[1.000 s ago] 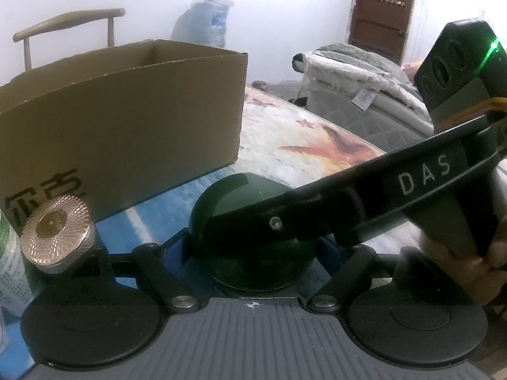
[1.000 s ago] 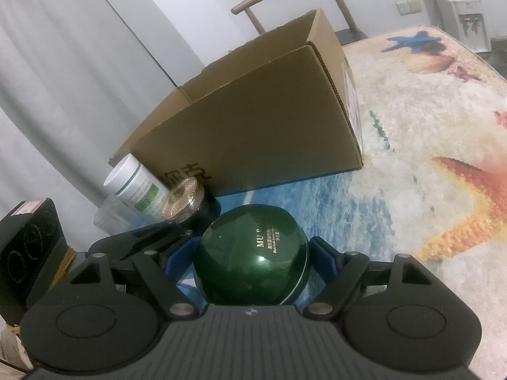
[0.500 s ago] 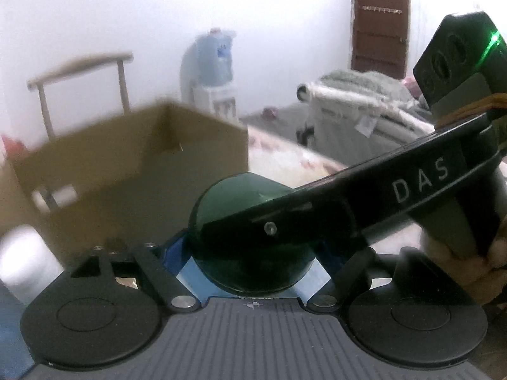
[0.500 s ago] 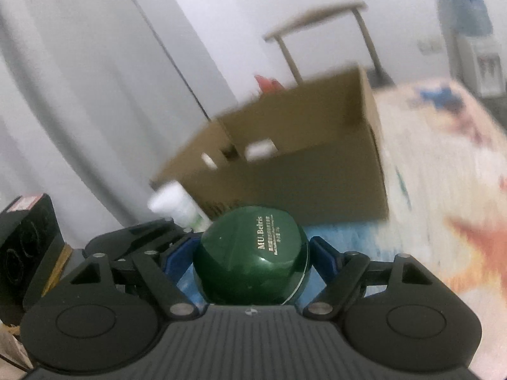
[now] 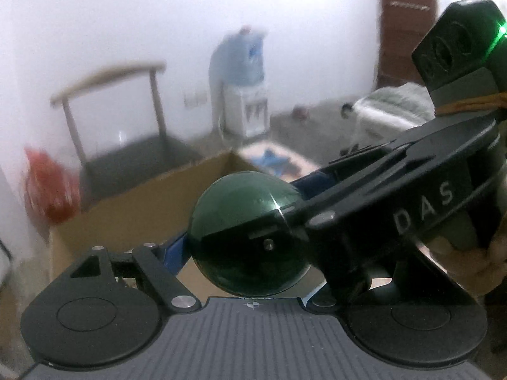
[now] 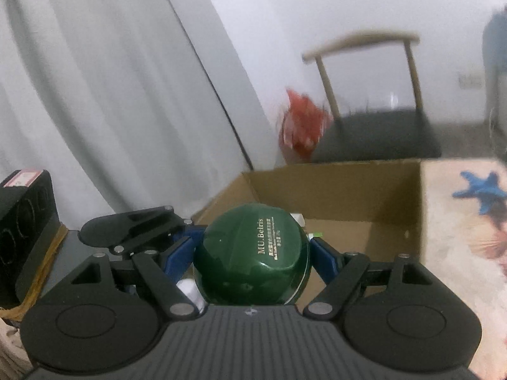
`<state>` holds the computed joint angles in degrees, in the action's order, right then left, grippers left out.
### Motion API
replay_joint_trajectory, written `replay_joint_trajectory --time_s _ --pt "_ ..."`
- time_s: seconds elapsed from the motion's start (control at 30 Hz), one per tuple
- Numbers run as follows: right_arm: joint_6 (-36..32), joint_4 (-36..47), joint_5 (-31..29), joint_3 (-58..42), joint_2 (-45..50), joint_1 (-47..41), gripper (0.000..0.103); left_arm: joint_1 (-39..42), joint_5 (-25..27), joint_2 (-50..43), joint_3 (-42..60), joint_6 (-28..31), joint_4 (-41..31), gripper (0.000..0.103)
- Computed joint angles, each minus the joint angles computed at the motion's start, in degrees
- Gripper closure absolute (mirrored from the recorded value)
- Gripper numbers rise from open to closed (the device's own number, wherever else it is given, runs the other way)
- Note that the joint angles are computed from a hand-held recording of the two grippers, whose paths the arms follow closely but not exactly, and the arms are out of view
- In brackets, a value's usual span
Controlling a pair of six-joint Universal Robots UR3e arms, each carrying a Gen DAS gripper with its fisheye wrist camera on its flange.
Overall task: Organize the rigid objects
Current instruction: 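Carry the green sphere into the box with the right tool and release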
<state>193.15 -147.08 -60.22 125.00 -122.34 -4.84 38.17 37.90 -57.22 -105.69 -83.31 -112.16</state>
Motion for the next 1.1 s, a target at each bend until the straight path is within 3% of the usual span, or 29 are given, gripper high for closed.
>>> replay_joint_trajectory --time_s 0.07,0.17,0.23,0.57,0.8,1.1 --pt "-1.18 2.01 3.62 -3.48 7.3 -2.6 0.021 -9.89 4.99 -9.79 1.05 -16.9 18.02 0.021" --pt "-2.13 4.39 7.1 -8.44 17.87 -4.6 0.021 -18.46 12.11 -21.89 6.86 -30.33 27.64 0.021" --pt "-3.42 6.33 8.58 -10.94 22.24 -5.5 0.021 -21.72 15.34 -27.91 11.22 -34.94 29.06 0.021" --pt "-3.56 9.57 11.04 -15.29 31.44 -6.27 0.021 -27.81 23.52 -38.47 19.55 -42.6 32.47 0.02" --pt "-3.5 10.47 13.41 -16.7 36.1 -6.26 0.021 -29.15 27.39 -40.85 19.87 -43.29 35.98 0.02" --pt "-2.42 13.8 11.72 -20.39 39.73 -5.07 0.021 -30.18 29.34 -41.25 19.54 -43.24 36.91 0.014"
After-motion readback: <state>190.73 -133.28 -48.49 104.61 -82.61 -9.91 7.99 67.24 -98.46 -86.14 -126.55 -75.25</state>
